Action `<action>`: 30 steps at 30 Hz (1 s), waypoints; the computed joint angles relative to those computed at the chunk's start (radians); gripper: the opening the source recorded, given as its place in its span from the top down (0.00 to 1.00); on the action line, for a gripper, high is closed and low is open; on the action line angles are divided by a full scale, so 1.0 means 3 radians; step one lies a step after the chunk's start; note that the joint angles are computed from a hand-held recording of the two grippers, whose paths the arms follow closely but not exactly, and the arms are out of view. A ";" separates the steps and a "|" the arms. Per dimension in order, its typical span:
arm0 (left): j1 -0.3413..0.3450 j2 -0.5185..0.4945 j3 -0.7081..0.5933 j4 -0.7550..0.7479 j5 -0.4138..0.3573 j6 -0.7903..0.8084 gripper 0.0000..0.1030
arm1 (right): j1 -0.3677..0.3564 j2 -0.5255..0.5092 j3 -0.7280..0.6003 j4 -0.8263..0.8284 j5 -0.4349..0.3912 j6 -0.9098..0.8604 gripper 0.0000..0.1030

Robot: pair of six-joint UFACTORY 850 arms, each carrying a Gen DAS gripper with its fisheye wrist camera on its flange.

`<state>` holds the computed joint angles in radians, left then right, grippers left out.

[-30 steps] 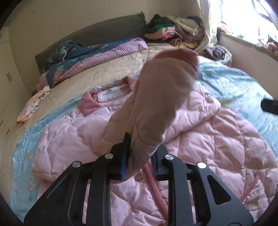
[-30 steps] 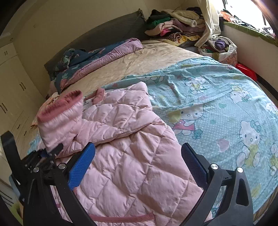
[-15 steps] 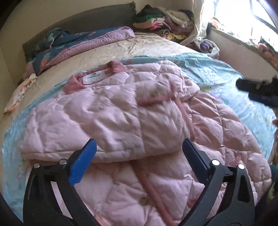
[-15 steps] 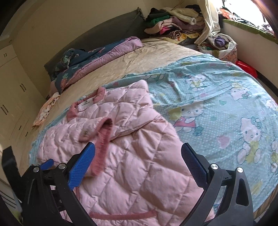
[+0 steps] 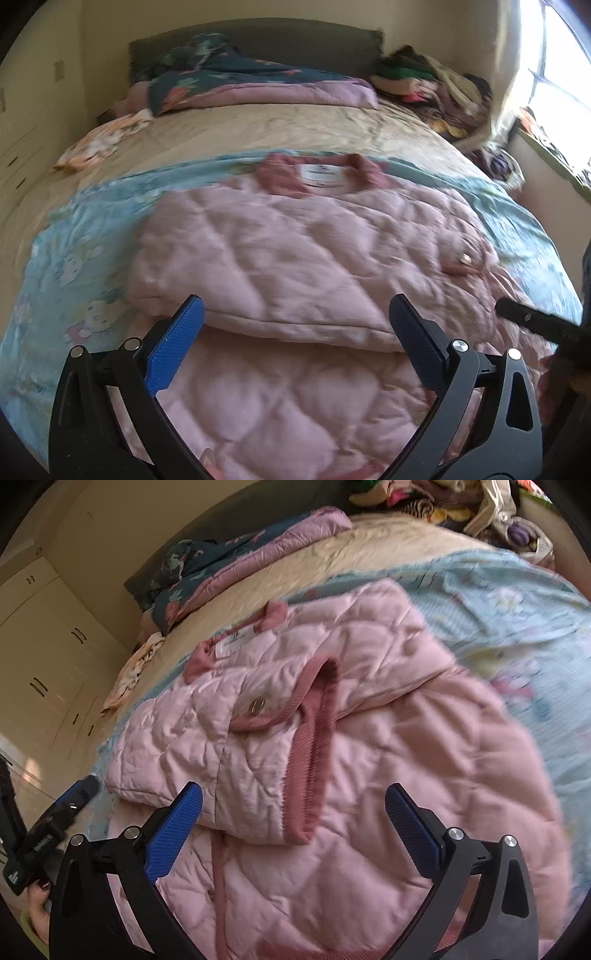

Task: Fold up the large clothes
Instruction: 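Grasp the ribbed front edge of the jacket with the right tool and lift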

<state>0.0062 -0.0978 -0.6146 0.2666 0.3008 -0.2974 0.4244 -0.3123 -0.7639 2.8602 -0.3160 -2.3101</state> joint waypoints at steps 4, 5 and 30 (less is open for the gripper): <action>0.0204 0.0044 0.0039 0.0101 0.0038 -0.0118 0.09 | -0.0007 -0.0239 -0.0158 -0.0336 -0.0045 0.0488 0.04; 0.0248 0.0046 0.0048 0.0159 0.0054 -0.0186 0.09 | -0.0005 -0.0288 -0.0184 -0.0354 -0.0084 0.0554 0.04; 0.0642 0.0026 -0.0020 0.0543 0.0157 -0.0813 0.09 | 0.0227 0.0176 -0.0749 -0.0023 -0.0127 -0.1588 0.85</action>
<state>0.1989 -0.0901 -0.6206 0.4294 0.3479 -0.5414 0.4925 -0.2596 -0.9887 2.8533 -0.3542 -2.7864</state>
